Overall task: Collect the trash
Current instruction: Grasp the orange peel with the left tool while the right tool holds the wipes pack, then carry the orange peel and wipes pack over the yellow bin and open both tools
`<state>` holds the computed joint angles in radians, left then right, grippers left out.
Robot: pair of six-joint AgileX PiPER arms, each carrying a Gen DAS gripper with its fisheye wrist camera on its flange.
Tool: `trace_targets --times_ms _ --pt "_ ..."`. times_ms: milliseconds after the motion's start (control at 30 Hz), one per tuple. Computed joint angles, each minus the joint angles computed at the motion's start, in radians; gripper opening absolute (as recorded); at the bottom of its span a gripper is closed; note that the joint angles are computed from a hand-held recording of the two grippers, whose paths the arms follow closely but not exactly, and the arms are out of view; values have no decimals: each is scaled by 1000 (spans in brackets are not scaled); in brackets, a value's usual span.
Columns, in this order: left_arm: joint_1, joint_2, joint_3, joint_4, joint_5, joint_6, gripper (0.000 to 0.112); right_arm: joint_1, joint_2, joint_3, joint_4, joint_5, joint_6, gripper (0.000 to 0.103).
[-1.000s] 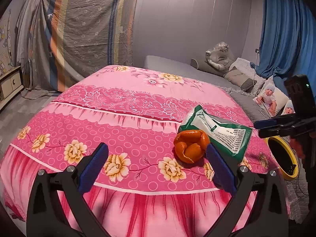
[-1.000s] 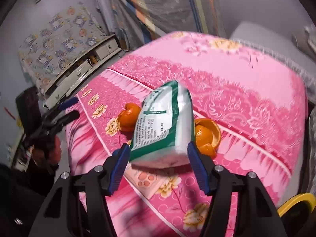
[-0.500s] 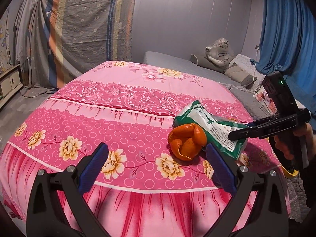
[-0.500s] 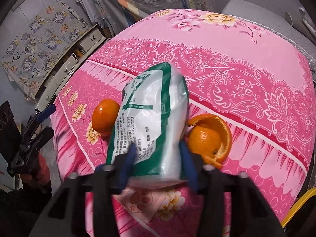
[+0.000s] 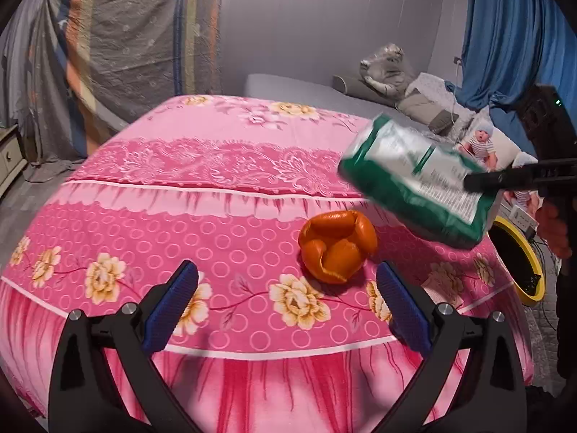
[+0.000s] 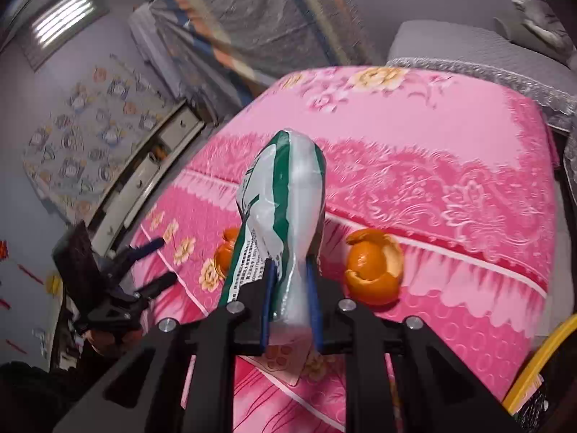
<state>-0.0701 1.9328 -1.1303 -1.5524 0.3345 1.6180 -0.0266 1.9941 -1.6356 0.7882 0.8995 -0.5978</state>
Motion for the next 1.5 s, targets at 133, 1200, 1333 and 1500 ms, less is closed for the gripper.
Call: trace_targets --times_ms 133,1200,1333,1500 --pt "-18 43 -79 190 45 -182 95 -79 -87 94 100 -7 -84 16" --pt "-139 406 -682 1031 260 -1048 46 -318 -283 441 432 68 -359 16" --pt "-128 368 -620 969 220 -991 38 -313 -292 453 436 70 -358 16" --pt "-104 256 -463 796 150 -801 36 -310 -307 464 435 67 -360 16"
